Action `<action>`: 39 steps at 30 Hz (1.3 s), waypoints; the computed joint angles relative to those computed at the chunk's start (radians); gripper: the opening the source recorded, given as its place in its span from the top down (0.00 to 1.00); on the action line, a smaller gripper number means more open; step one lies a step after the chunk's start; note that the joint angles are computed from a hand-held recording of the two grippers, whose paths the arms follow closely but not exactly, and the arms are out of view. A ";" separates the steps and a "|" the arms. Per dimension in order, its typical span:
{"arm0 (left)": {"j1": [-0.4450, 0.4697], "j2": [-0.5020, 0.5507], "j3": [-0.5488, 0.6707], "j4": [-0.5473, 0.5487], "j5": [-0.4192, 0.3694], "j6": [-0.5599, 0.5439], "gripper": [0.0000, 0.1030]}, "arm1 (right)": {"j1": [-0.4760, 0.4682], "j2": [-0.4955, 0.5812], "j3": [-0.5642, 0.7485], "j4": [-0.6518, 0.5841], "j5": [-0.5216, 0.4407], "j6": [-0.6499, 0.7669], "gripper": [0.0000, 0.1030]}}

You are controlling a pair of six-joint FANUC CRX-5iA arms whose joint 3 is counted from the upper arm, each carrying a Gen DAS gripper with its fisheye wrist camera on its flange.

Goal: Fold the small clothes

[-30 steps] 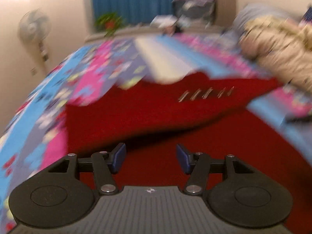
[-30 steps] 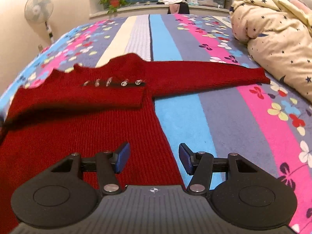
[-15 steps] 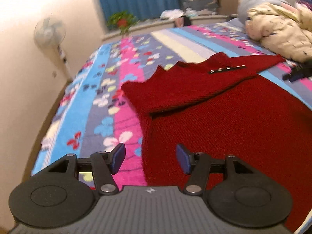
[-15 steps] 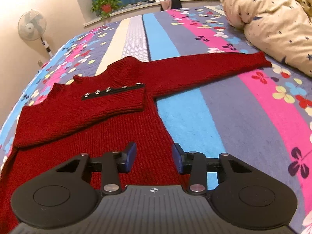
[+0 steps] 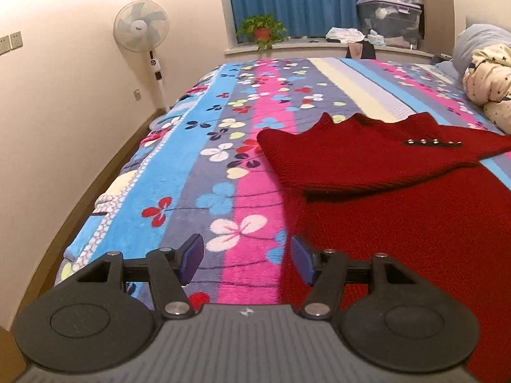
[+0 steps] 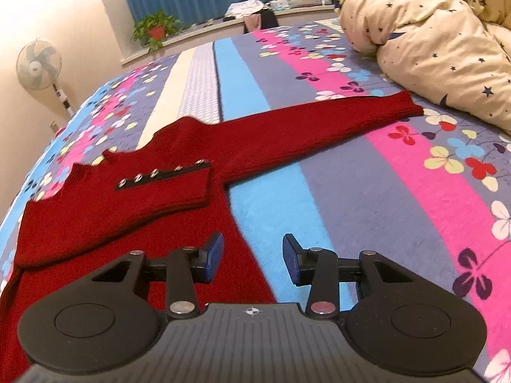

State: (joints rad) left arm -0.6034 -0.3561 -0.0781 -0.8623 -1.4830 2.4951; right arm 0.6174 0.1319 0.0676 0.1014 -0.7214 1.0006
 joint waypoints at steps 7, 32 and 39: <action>0.017 0.005 0.001 0.001 0.019 0.022 0.36 | -0.039 0.068 0.010 0.079 0.100 -0.095 0.58; 0.056 0.054 -0.016 0.052 0.110 -0.131 0.35 | -0.252 0.424 0.117 0.233 0.514 -0.635 0.53; 0.078 0.048 -0.019 0.067 0.117 -0.122 0.35 | -0.253 0.463 0.182 0.187 0.506 -0.553 0.67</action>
